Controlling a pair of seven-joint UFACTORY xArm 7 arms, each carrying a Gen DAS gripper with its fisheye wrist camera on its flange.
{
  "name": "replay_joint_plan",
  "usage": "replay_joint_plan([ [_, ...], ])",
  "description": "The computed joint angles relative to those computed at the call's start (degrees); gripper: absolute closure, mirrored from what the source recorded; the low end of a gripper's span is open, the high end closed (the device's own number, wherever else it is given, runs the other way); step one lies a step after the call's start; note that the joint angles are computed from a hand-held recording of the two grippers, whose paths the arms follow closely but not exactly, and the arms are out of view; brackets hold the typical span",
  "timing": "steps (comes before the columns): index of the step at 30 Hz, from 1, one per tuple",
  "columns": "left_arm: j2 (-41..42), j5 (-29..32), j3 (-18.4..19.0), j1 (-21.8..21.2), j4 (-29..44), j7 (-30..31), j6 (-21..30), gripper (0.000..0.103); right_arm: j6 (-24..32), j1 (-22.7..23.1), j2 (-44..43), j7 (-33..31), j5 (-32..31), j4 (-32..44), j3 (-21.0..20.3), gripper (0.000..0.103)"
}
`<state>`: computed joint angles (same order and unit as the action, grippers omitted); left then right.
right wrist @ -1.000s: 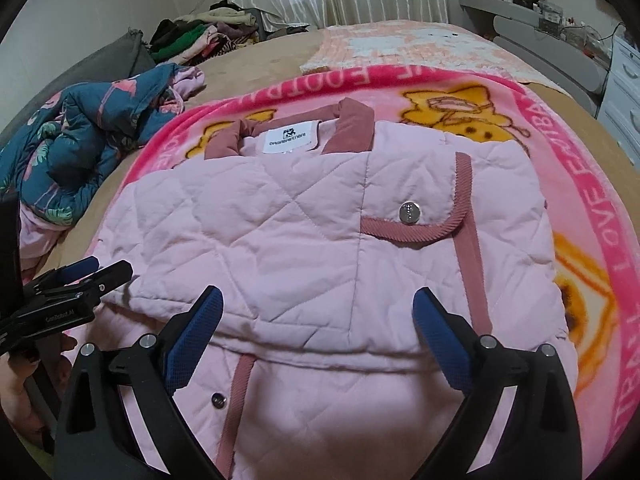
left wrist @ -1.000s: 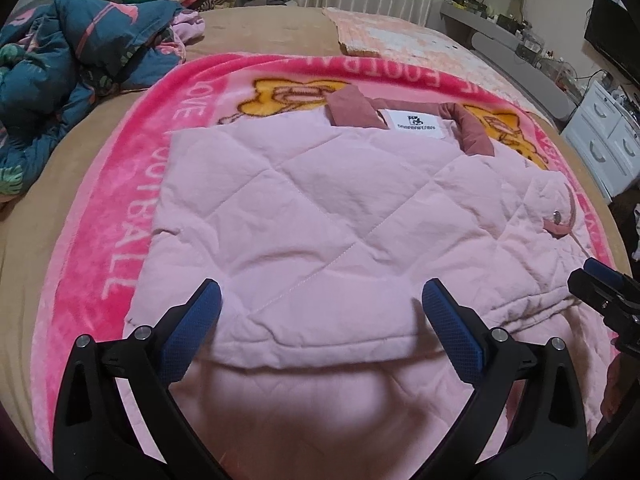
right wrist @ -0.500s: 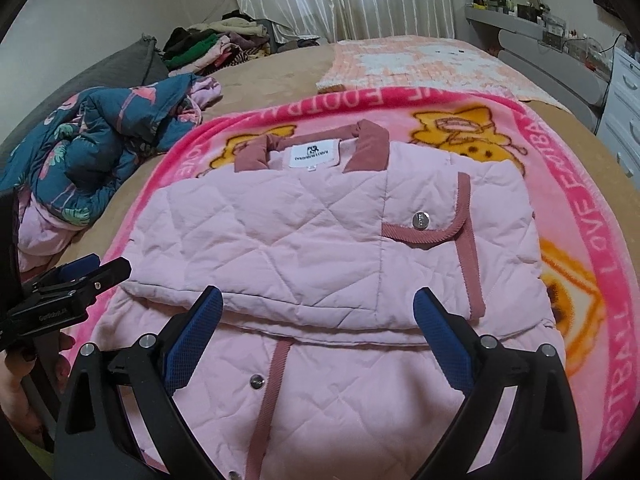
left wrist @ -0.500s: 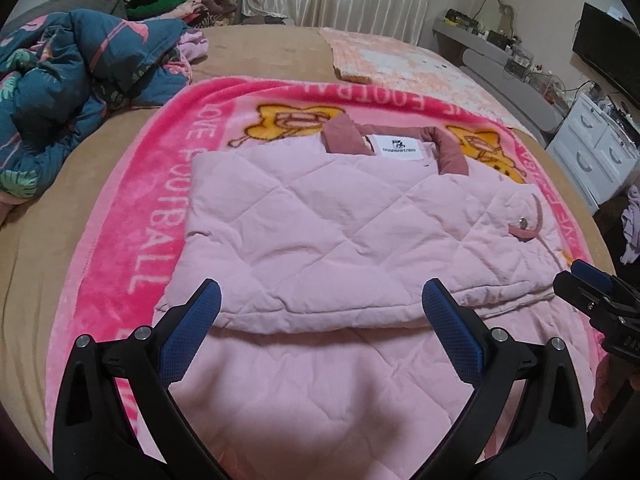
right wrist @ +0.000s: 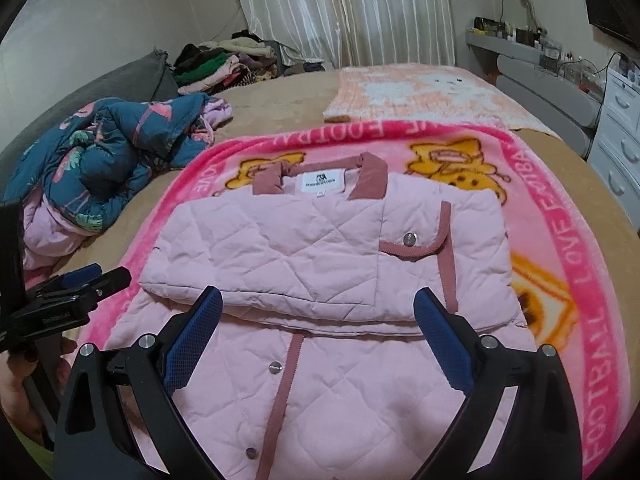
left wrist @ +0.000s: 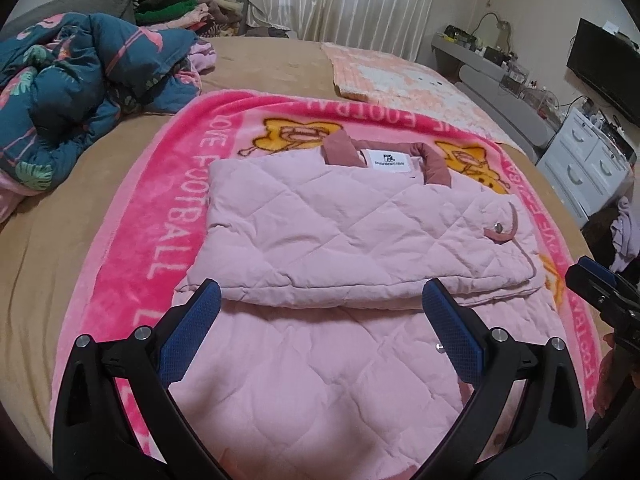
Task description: Fold large clothes
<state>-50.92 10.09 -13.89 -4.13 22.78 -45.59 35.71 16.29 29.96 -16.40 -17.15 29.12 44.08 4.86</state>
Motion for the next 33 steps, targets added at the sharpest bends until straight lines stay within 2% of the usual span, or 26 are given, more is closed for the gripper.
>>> replay_joint_plan([
  [19, -9.97, -1.18, -2.99, -3.85, 1.99, -1.71, 7.68, 0.009, 2.36, 2.40, -13.10, 0.82, -2.28, -5.81, -2.77, 0.004],
  [33, -15.93, -1.80, -5.35, -6.32, 2.54, -2.47, 13.44, 0.009, 4.31, 2.21, -22.60, 3.00, -5.35, -10.41, -4.20, 0.004],
])
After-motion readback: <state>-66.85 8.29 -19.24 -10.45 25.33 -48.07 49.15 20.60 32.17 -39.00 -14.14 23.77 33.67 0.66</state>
